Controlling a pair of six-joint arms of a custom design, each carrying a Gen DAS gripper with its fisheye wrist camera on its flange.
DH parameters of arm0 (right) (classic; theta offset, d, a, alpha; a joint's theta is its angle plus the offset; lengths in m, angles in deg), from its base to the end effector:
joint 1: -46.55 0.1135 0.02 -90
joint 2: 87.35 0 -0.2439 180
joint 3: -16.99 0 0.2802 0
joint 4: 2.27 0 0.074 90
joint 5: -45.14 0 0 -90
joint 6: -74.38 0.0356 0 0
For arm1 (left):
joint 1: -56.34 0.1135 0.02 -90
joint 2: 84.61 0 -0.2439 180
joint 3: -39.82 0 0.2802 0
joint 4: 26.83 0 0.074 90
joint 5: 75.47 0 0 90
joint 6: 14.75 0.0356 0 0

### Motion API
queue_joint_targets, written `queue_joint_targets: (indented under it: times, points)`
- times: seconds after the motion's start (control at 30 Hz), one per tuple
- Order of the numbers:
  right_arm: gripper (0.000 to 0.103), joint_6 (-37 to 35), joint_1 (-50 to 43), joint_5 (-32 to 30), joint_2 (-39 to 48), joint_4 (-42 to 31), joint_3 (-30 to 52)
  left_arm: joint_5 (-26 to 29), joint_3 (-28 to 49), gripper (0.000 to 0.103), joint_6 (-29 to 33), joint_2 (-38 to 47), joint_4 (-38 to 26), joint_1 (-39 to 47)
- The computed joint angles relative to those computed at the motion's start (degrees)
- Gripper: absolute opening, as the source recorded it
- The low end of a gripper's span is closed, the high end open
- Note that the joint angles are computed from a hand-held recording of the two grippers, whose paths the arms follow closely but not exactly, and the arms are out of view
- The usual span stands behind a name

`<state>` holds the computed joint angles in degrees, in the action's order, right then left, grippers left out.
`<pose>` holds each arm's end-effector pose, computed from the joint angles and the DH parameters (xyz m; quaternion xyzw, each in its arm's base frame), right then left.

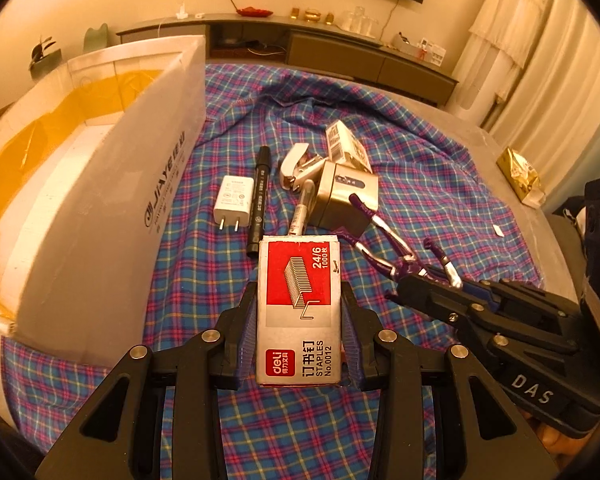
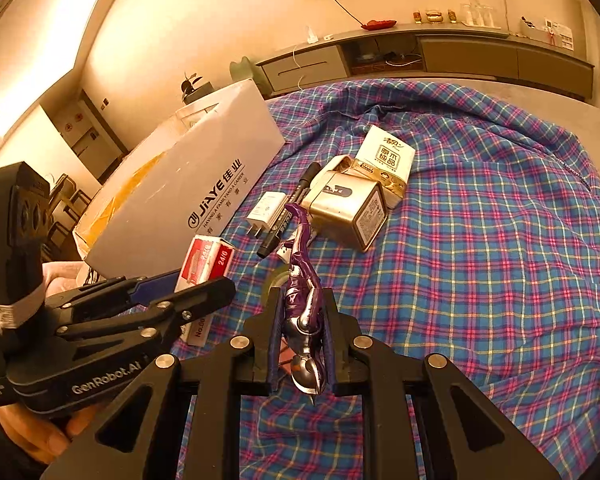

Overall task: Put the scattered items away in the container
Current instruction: 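Lift the pliers with the right tool while the left tool lifts the staples box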

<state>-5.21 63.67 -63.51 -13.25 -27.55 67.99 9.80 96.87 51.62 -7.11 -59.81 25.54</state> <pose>0.2666 0.0940 0.1576 -0.1114 0.9175 0.2305 0.3045 0.2549 -0.1485 0.1658 0.0464 0.9477 -0.1085 0.2967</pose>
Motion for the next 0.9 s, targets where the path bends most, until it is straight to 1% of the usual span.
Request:
queue_joint_targets:
  times: [0.4, 0.9]
  points:
    - [0.019, 1.86, 2.76, 2.57, -3.38, -1.19, 0.24, -0.12, 0.31, 0.039, 0.74, -5.93, -3.5, 1.33]
    - [0.019, 3.47, 8.47, 7.64, -6.5, -5.51, 3.68, 4.93, 0.17, 0.039, 2.15, -11.24, -4.56, 5.95]
